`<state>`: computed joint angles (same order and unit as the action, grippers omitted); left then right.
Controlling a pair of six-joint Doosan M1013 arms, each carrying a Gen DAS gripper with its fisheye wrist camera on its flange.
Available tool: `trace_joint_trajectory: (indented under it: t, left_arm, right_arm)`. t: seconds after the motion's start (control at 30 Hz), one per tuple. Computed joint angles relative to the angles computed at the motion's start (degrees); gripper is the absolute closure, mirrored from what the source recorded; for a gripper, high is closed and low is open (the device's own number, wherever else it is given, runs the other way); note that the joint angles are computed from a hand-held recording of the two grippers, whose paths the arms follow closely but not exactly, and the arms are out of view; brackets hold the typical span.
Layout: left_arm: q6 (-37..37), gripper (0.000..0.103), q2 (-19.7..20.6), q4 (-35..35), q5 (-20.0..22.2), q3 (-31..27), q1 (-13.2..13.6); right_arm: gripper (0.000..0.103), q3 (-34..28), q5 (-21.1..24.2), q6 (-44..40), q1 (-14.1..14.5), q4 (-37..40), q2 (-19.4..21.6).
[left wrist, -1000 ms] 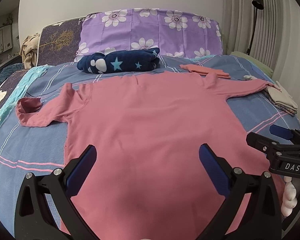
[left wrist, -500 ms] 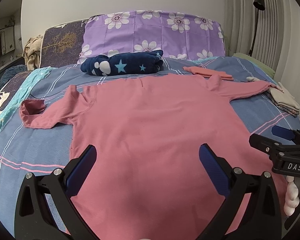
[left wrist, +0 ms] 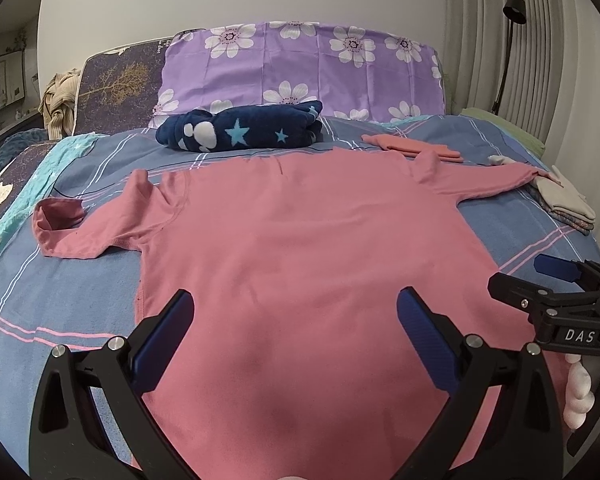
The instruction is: Fold small clothes
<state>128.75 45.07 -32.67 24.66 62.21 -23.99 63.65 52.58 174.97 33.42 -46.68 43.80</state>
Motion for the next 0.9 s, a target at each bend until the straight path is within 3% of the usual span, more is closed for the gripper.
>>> trace_joint_trajectory:
  t: [0.13, 0.4, 0.73, 0.87, 0.9]
  left_arm:
    - [-0.21, 0.012, 0.48, -0.40, 2.34, -0.82, 0.29]
    - [-2.85, 0.012, 0.67, 2.72, 2.16, -1.14, 0.13]
    - [-7.41, 0.021, 1.61, 7.33, 3.24, -3.05, 0.43]
    - [-12.24, 0.031, 2.88, 11.71, 3.32, -5.98, 1.23]
    - [-16.03, 0.032, 3.66, 15.55, 3.38, -7.60, 1.56]
  right_arm:
    - [0.002, -0.23, -0.09, -0.26, -0.14, 0.68, 0.21]
    - [0.002, -0.31, -0.18, -0.30, -0.18, 1.11, 0.32]
    - [0.002, -2.13, 0.73, -2.86, -0.35, 0.02, 1.14]
    - [0.002, -3.27, 1.13, -4.31, -0.65, 0.07, 1.59]
    - [0.002, -3.64, 1.37, -4.76, -0.73, 0.14, 1.76]
